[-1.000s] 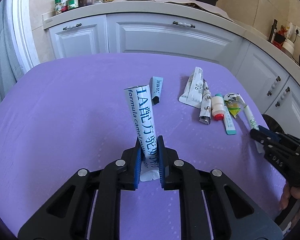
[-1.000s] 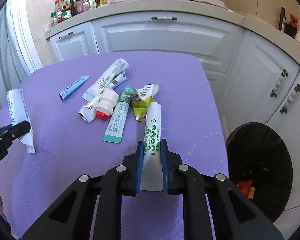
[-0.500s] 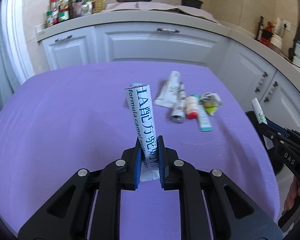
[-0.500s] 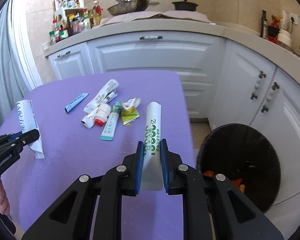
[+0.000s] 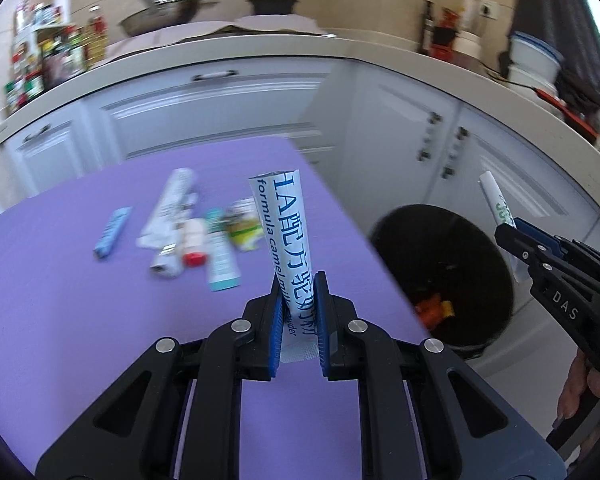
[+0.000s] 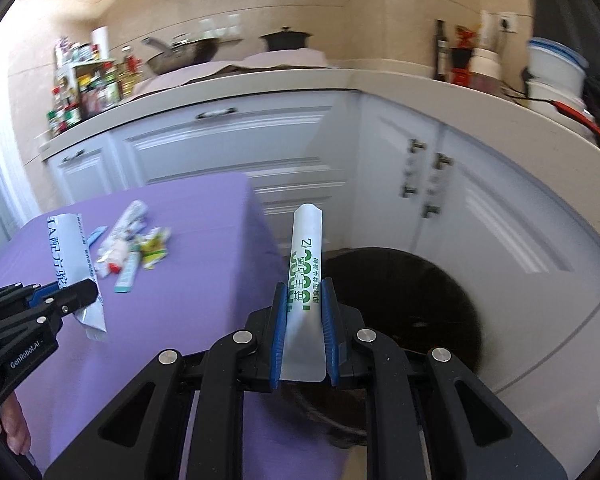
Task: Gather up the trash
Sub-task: 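Carry both tubes over the bin and open both grippers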
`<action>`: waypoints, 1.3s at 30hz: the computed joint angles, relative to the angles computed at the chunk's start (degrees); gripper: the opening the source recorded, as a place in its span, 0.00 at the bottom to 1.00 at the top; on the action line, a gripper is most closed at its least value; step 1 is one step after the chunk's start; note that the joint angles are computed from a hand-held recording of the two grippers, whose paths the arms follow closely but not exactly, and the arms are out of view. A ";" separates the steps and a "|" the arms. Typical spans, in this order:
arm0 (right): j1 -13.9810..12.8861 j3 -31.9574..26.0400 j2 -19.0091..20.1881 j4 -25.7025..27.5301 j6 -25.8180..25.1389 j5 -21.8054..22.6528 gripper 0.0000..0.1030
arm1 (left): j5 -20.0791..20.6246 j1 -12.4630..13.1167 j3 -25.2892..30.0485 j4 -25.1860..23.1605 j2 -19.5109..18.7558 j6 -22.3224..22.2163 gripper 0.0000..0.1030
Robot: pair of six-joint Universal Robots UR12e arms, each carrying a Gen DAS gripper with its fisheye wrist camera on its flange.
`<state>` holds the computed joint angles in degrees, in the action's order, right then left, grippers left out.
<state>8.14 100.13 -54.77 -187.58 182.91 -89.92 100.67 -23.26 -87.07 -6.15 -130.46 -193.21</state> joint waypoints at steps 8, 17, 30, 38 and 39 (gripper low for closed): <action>-2.53 1.11 -0.10 -1.10 1.78 -2.71 0.17 | -1.84 -2.27 7.79 -2.73 -4.47 2.74 0.13; -4.16 0.43 1.01 -0.79 2.95 -3.00 0.17 | -2.20 -3.67 15.50 -7.61 -8.98 4.11 0.14; -5.23 -2.24 3.44 -0.62 3.43 -3.89 0.27 | -0.57 -4.39 24.30 -13.61 -14.27 3.96 0.23; -5.14 -2.07 3.23 -1.93 4.15 -5.62 0.39 | -0.54 -4.30 24.68 -13.06 -14.36 2.90 0.54; -5.14 -1.98 3.13 -2.10 4.20 -5.64 0.39 | -0.71 -4.24 24.17 -12.61 -14.02 2.73 0.55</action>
